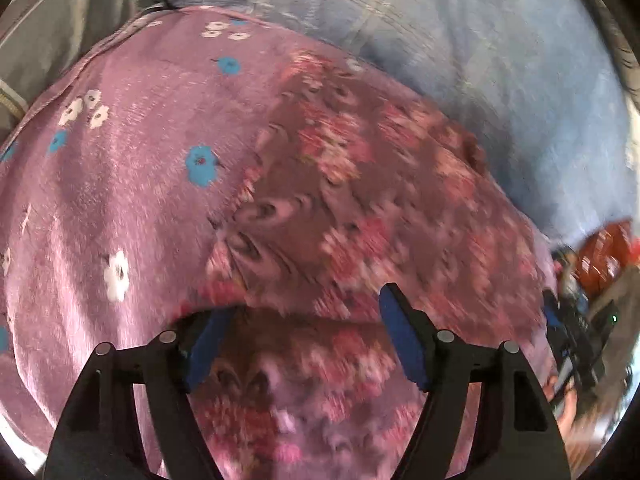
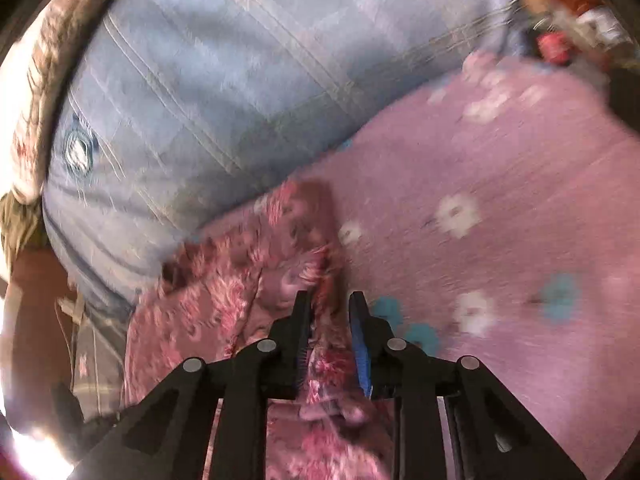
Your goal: Fold small clothes
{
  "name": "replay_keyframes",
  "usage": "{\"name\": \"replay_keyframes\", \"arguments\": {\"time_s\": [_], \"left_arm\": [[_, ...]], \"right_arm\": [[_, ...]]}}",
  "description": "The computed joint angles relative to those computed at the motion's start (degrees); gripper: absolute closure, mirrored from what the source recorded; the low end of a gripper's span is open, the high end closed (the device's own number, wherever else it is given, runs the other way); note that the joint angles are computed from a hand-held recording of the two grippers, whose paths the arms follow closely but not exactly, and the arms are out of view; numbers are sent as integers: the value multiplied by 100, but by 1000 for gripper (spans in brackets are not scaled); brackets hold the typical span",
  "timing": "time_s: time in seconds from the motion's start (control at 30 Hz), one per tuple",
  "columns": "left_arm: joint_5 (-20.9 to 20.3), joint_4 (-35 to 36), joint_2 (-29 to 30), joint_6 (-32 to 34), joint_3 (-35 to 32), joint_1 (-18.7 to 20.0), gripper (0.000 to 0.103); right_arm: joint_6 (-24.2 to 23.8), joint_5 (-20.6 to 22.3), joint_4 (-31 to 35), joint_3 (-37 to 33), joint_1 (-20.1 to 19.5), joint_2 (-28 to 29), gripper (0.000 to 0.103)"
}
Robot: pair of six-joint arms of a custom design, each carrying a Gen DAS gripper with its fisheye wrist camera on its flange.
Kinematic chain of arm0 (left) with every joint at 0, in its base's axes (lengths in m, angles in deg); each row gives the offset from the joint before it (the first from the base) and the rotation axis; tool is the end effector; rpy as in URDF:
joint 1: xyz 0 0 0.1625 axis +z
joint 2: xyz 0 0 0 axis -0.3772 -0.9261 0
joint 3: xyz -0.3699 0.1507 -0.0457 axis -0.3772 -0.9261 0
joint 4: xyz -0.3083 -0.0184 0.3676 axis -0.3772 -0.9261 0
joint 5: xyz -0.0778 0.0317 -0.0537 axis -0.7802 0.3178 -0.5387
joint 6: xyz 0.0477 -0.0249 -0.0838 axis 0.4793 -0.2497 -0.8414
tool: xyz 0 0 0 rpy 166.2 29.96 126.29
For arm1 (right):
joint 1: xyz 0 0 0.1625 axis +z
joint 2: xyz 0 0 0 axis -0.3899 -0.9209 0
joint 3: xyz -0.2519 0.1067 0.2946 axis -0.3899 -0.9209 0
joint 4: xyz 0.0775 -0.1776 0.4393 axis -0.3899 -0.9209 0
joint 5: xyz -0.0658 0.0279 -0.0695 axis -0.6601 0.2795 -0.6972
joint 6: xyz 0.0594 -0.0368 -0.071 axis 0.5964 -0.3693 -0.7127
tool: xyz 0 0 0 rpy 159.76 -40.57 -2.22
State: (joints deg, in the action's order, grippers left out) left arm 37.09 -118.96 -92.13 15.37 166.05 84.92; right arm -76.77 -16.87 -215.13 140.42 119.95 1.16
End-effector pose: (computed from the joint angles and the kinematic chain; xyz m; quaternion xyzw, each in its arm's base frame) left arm -0.0878 -0.6016 0.3445 -0.2019 0.9129 -0.2875 0.2080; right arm 0.2111 -0.7776 0.1582 0.0559 -0.9619 0.2555 0.0801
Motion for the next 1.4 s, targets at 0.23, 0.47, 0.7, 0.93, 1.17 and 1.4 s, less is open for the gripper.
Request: {"name": "replay_keyframes", "arguments": {"time_s": [0.23,0.47,0.7,0.93,1.17,1.4], "left_arm": [[130,-51,-205,118,442,-127,28],[-336,594,-972,-17,667,-352,28],[-661,1728,-2014,-276,1429,-638,24],[-1548,1911,-2475,-448,2162,-870,24],[-1715,2003,-2159,-339,2236,-1001,24],[-1602,2276,-2179,-549,2385,-1061,101]], "right_arm": [[-531,222,672,554,21,-453,75],[-544,-33,593,1214,88,-1124,72],[-1359,-837,1381,2478,60,-2653,42],[-1639,-853,2128,3485,-308,-3500,42],[-2412,-1307,2018,4047,-231,-3450,45],[-2694,-1377,2039,4137,-211,-3593,96]]}}
